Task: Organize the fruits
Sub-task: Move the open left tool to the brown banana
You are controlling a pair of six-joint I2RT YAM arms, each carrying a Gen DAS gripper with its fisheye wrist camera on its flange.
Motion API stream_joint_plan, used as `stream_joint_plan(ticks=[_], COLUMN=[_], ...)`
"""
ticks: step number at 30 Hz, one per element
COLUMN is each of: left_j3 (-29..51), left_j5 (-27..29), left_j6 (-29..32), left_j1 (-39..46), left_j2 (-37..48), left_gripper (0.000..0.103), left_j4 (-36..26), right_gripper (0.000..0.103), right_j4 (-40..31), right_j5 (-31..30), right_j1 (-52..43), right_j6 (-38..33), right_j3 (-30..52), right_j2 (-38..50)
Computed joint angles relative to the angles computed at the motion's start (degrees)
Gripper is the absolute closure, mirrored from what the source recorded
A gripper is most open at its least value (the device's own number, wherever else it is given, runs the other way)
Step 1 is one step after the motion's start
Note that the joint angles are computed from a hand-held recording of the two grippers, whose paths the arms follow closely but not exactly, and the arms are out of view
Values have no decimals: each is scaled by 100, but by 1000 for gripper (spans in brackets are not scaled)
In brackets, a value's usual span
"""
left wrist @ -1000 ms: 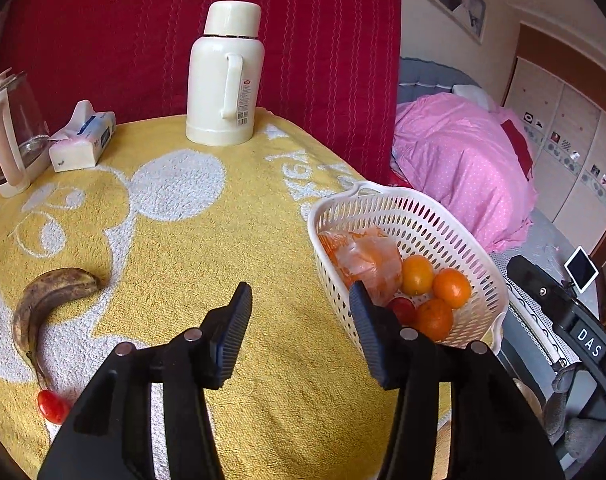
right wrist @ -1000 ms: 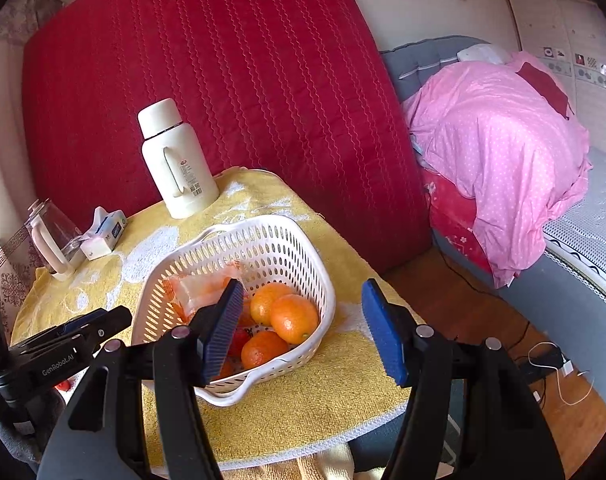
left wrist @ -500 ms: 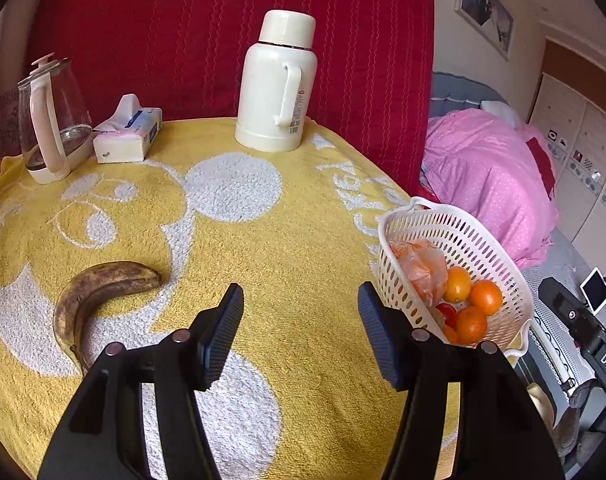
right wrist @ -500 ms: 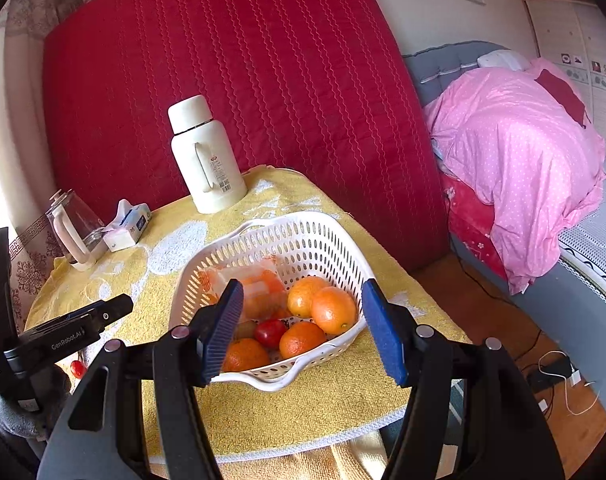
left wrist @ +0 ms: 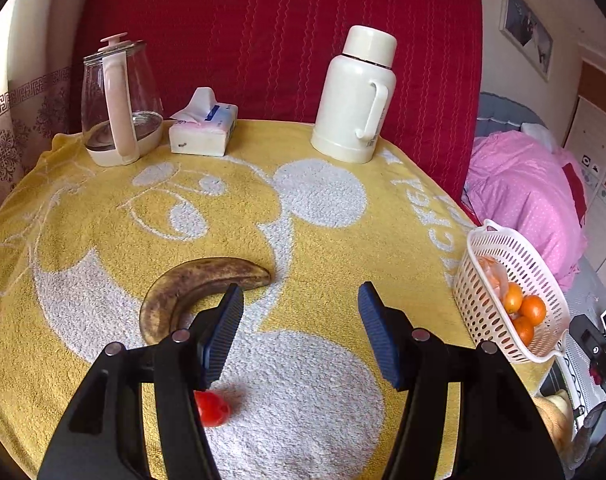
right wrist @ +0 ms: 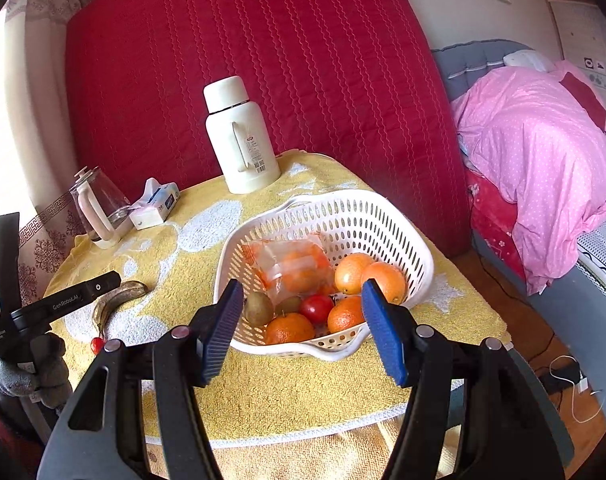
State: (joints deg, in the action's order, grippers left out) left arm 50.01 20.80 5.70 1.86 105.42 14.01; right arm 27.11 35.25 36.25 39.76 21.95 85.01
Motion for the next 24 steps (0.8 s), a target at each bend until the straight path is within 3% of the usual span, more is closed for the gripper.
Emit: stream_joint_plan(ticks=[10, 24], left_j3=[380, 1564], left_j5=[-71, -483], left_j6=[241, 563], left_j1=[550, 797], left_j2=[388, 1529], left_gripper=[39, 37], left_j4=[-86, -658], right_gripper=[35, 34], right_j4=[30, 30], right_j5=[-73, 54], right_j1=[286, 641], right_j6=[20, -89], right_j3=[259, 629], right_j2=[372, 921])
